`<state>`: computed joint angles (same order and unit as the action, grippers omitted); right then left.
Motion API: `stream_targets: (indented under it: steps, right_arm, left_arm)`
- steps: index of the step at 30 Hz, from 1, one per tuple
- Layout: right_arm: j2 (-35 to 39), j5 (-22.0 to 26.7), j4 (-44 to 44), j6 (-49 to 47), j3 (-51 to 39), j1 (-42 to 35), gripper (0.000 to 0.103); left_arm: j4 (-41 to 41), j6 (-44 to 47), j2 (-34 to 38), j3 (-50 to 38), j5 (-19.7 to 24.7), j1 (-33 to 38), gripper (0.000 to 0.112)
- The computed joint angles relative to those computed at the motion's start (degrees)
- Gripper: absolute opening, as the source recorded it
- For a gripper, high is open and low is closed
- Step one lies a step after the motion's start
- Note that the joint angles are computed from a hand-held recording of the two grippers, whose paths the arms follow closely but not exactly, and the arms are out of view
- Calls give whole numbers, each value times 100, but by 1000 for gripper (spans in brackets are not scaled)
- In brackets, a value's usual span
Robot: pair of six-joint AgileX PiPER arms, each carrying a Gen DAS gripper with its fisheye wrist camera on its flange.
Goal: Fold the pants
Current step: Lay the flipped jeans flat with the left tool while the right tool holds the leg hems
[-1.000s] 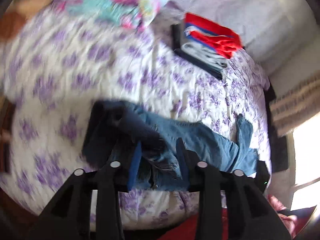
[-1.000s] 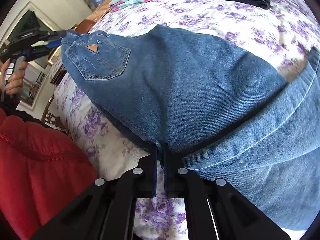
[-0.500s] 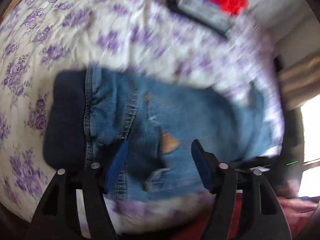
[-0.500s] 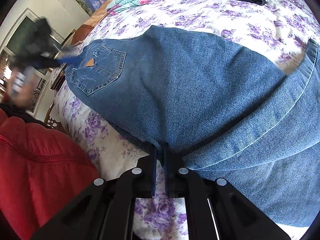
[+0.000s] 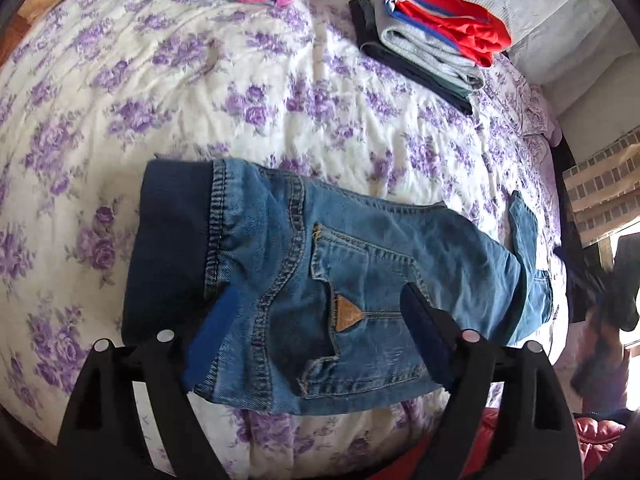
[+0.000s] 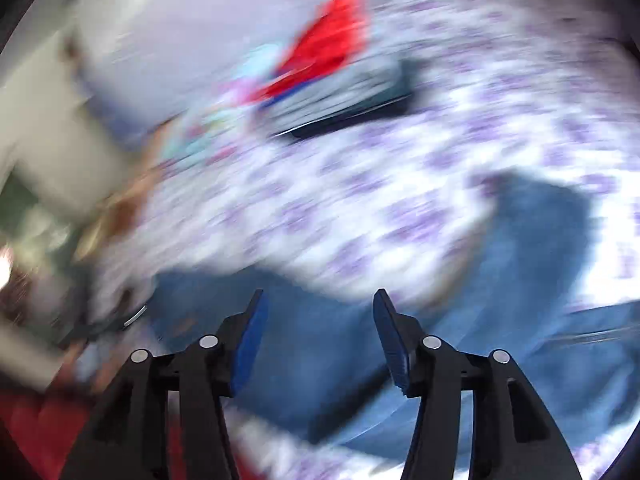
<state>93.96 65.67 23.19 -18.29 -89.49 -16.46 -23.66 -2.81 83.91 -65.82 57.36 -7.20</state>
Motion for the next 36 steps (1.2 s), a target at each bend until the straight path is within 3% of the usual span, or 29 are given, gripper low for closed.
stream_targets:
  steps: [1,3,5,9,10,11,12,14,17,20,24,28,30,33,36]
  right_arm:
    - [187,-305,-573,375,-77,161,70]
    - [662,-508,-1685,1411,-354,500,72]
    - [1011,-561,-2122,1864,-478,647,72]
    - [1139,-824,-3099,2388,-201,939,70]
    - [1150,-897,-3275,2416,-144,969,65]
    - [1151,-947,-3424,2415,-74,991,49]
    - [1139,-968,-3425,2353,-14,964,40]
    - [1021,-1072,-3009,2055,165,730,16]
    - [617,-1277,-2254,1721,461,322,7]
    - [4,-1306,-1173,1158,766,-360,6]
    - [-879,-1017,323,347,1413,-2105,6]
    - [-693,-519,876,199,2375,-3954,9]
    - [-779,-424,1602,-93,2846,-4701,9]
    - [-859,-408,2201,-547,2867,-4729,12]
    - [-743,-577,2221,-481,2652,-4365,35]
  left_arm:
    - [-82,100,89,33,-17,47,81]
    - [-77,198,178,127,-171,16,82]
    - [-125,369,192,162,-240,-34,96]
    - [237,398,412,-57,-190,-338,98]
    - [257,422,433,-68,-188,-345,98]
    - [250,461,446,-62,-196,-342,98]
    - [223,505,454,-53,-209,-329,99]
    - [135,631,465,-28,-234,-272,99]
    - [164,687,478,-32,-241,-287,99]
    - [391,649,469,-41,-247,-420,99]
    - [794,560,455,-30,-301,-658,99]
    - [1480,134,482,-33,-392,-1062,99]
    - [1853,-137,538,-89,-357,-1277,99]
    - [2079,-369,601,-158,-299,-1392,99]
    - [2167,-475,637,-195,-276,-1431,99]
